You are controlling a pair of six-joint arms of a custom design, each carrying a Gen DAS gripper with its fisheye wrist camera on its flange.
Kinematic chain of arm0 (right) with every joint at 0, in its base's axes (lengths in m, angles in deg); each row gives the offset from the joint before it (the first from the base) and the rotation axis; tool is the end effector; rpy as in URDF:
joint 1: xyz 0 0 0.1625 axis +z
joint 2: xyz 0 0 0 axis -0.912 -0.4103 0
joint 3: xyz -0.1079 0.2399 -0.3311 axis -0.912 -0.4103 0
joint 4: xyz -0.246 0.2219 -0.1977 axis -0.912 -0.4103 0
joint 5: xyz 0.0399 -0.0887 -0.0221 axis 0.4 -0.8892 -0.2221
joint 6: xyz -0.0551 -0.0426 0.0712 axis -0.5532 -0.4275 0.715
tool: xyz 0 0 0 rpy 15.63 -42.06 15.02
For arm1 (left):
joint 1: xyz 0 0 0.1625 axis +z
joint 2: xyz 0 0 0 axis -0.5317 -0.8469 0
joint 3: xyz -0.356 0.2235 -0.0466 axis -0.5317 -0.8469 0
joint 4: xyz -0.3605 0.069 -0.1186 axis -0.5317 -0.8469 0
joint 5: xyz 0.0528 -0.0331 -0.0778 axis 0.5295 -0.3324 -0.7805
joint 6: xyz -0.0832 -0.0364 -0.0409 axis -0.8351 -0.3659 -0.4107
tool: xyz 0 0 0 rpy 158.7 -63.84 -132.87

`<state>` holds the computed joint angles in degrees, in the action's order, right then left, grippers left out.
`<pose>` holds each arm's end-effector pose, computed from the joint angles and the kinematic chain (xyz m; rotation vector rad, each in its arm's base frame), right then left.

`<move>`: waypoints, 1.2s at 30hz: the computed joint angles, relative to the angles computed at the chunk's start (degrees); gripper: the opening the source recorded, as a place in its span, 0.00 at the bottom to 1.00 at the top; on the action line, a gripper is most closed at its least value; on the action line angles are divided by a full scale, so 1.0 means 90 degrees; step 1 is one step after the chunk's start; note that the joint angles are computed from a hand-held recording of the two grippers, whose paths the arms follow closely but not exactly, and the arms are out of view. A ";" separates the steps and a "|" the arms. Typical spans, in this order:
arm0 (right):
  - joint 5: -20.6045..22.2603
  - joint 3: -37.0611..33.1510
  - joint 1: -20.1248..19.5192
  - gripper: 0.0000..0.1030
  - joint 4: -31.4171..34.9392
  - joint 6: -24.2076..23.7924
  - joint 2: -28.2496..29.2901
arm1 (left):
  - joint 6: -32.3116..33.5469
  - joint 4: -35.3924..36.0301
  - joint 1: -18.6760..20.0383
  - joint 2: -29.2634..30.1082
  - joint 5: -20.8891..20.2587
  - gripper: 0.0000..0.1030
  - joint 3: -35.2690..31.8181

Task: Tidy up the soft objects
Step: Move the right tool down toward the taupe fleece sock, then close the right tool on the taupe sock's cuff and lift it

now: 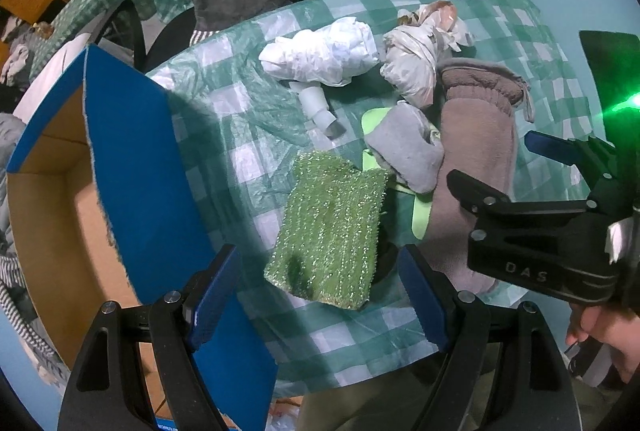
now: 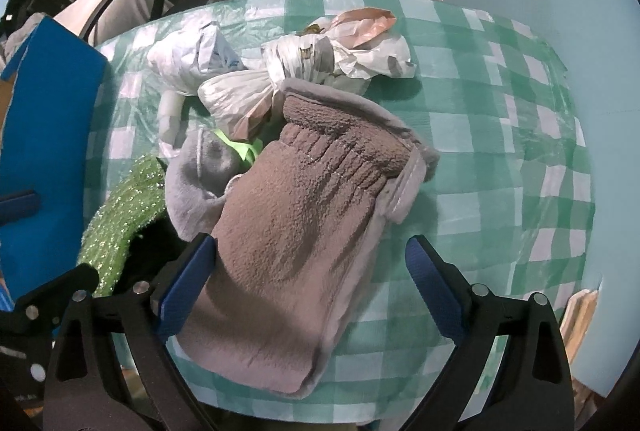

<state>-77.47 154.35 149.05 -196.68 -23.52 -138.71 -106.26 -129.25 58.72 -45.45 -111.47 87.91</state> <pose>0.0321 -0.3825 0.2570 0.2299 -2.4885 0.1038 -0.3831 -0.3782 -0.0254 0.2755 2.3333 0.0907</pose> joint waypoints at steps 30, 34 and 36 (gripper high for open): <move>0.1094 -0.0153 -0.0489 0.34 0.1200 -0.0319 -0.0909 | 0.0328 -0.1088 0.0677 0.0234 -0.0231 0.45 0.0172; 0.1145 -0.0154 -0.0490 0.33 0.1280 -0.0398 -0.1002 | 0.0305 -0.1170 0.0737 0.0213 -0.0298 0.18 0.0268; 0.1148 -0.0146 -0.0487 0.33 0.1302 -0.0408 -0.1049 | 0.0297 -0.1249 0.0749 0.0173 -0.0264 0.14 0.0339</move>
<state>-67.14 153.03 144.66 -184.96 -27.20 -148.15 -103.58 -140.49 65.46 -43.89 -113.85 90.95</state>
